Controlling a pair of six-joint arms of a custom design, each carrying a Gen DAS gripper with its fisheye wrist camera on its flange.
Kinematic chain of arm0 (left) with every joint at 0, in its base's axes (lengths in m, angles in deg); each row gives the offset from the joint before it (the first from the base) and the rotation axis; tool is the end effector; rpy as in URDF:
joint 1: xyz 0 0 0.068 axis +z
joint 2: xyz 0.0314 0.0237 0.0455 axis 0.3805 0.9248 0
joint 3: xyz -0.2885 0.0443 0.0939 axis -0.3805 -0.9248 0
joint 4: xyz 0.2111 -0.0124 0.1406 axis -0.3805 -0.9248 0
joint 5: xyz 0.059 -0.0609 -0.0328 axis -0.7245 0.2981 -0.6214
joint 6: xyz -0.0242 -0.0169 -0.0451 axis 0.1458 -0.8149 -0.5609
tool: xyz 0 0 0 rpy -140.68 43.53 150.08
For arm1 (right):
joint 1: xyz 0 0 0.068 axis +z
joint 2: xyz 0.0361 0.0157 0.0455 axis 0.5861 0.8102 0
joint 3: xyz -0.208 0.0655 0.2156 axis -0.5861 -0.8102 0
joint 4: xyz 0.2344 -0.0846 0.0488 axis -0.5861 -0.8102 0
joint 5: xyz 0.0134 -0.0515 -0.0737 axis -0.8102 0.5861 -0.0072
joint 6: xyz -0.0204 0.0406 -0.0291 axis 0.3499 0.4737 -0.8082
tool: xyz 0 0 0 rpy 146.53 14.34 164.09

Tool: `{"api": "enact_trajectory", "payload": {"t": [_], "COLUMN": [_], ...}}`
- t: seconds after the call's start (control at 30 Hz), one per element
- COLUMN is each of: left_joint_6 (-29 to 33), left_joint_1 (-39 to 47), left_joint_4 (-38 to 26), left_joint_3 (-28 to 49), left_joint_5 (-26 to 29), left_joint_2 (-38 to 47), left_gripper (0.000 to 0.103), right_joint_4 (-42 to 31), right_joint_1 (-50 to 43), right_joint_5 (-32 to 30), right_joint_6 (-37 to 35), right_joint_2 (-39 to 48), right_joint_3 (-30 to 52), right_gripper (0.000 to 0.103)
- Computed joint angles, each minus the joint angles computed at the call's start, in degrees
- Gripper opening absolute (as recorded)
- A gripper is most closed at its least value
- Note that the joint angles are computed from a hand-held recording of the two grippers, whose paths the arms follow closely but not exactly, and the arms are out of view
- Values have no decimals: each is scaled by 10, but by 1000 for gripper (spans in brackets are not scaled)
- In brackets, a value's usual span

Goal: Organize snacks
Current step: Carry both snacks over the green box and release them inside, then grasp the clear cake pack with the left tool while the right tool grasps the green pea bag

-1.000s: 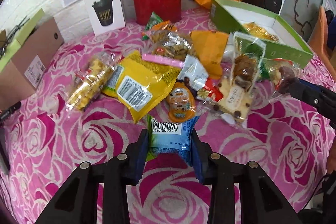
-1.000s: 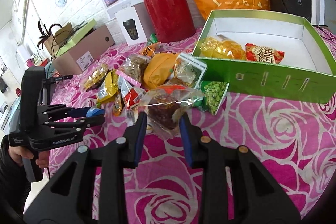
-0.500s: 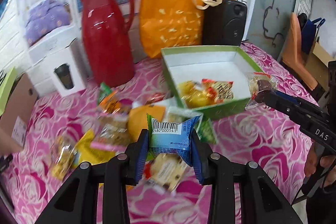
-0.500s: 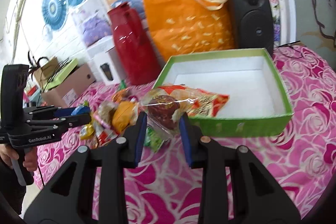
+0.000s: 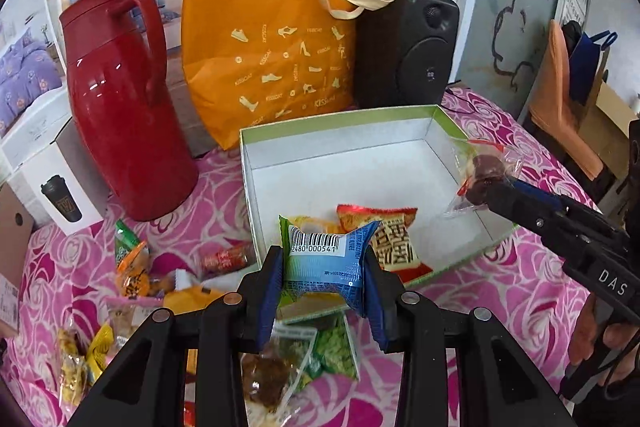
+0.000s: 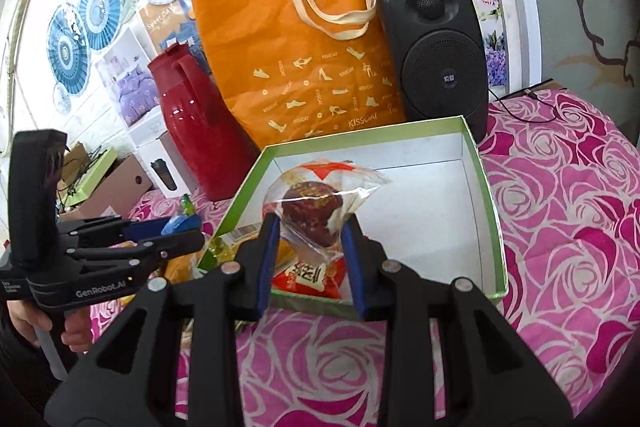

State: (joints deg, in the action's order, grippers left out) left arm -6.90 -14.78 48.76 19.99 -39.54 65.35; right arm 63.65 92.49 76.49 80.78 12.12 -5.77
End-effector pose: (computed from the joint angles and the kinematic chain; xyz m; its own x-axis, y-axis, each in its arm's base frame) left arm 0.2378 -0.1838 0.2855 -0.5855 0.4599 -0.6676 0.6535 0.7551 -0.0529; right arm 0.1177 0.1366 0.2706 -0.5256 0.3577 -0.7718 0.1100 0.9283 0.3553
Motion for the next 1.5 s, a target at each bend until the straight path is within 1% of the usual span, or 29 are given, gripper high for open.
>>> {"api": "enact_trajectory", "payload": {"t": [0.03,0.07,0.1,0.13,0.17,0.2,0.23,0.27,0.3,0.37,0.5,0.53,0.6,0.67,0.8,0.93,1.03,1.2,1.3,1.37,1.43,1.5], "left_joint_6": [-4,-4,-1,3,5,6,8,7,4,-3,11,14,18,14,12,21,23,32,51,69,88,109], "left_joint_1": [0,2,2,1,-4,-6,-7,-6,-4,1,12,14,21,27,39,37,43,74,117,156,201,243], "left_joint_4": [3,4,2,3,9,19,30,37,38,27,30,30,30,27,19,12,0,-29,-45,-53,-60,-64], "left_joint_3": [5,10,14,17,14,8,0,-8,-10,-14,-46,-52,-60,-68,-80,-95,-106,-136,-166,-186,-206,-222], "left_joint_5": [0,5,6,1,-20,-34,-42,-47,-50,-57,-56,-58,-59,-58,-48,-60,-55,-46,-29,-12,7,26], "left_joint_2": [6,12,19,25,27,25,22,19,18,16,-3,-8,-17,-28,-53,-85,-111,-171,-207,-225,-237,-248], "left_gripper": [39,40,47,60,67,77,84,85,87,87,88,88,88,88,88,88,88,88,89,89,89,89], "right_joint_4": [16,27,27,15,-6,-21,-22,-27,-40,-83,-152,-158,-157,-156,-188,-228,-253,-252,-214,-174,-101,-21], "right_joint_1": [-16,-32,-50,-55,-48,-33,-23,-13,-8,13,89,97,110,116,150,179,202,236,244,243,229,207], "right_joint_5": [-13,-24,-33,-28,-2,32,50,61,64,80,139,145,148,145,156,169,179,186,175,157,120,62], "right_joint_6": [-14,-26,-34,-29,-10,9,17,28,42,91,220,238,264,273,318,356,380,374,334,299,245,183], "right_joint_2": [-1,1,10,18,26,25,18,8,4,2,4,5,7,18,45,64,77,111,144,164,189,216], "right_joint_3": [-5,-8,-5,1,10,10,5,1,2,9,8,7,4,7,27,52,72,101,109,109,101,92], "right_gripper": [35,38,52,66,91,97,97,99,103,102,103,103,103,103,103,103,103,103,103,103,103,102]}}
